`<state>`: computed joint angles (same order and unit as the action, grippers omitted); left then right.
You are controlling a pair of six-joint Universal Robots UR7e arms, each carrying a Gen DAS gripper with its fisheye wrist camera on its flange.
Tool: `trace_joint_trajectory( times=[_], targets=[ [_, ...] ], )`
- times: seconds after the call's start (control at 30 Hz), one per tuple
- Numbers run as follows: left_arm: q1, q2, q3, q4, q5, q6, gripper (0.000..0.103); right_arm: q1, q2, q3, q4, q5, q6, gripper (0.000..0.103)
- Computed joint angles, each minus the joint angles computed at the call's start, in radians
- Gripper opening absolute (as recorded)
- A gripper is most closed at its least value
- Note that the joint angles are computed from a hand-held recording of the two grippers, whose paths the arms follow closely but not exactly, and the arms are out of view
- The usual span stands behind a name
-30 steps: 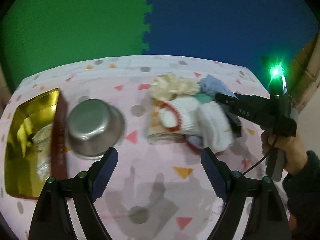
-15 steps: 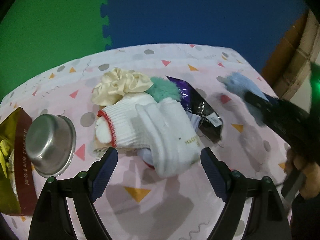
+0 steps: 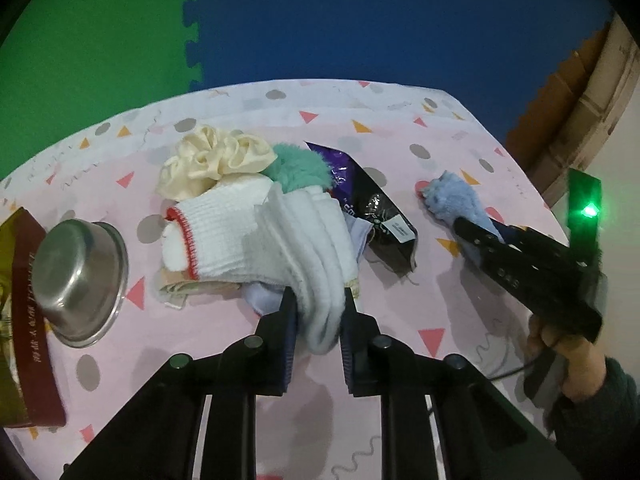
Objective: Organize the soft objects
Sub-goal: 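Carry the white gloves into the gold tin and open the left tool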
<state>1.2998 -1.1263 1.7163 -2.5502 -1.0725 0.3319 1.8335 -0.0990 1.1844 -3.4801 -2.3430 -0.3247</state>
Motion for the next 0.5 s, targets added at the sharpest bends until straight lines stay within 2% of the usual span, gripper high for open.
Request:
trace_joint_trajectory(
  times=[0.2,0.33,0.5],
  targets=[
    [-0.008,-0.067,0.035,0.027,-0.005,-0.014,0.017,-0.002,-0.002,-0.002,0.024,0.001,0.01,0.036],
    [-0.014,-0.106,0.056,0.014,0.024,-0.009,0.017,0.002,0.008,-0.019,0.039,-0.016,-0.004,0.041],
    [-0.018,-0.14,0.065,-0.025,0.069,0.001,0.017,0.021,0.057,-0.094,0.064,-0.096,-0.066,0.045]
  ],
)
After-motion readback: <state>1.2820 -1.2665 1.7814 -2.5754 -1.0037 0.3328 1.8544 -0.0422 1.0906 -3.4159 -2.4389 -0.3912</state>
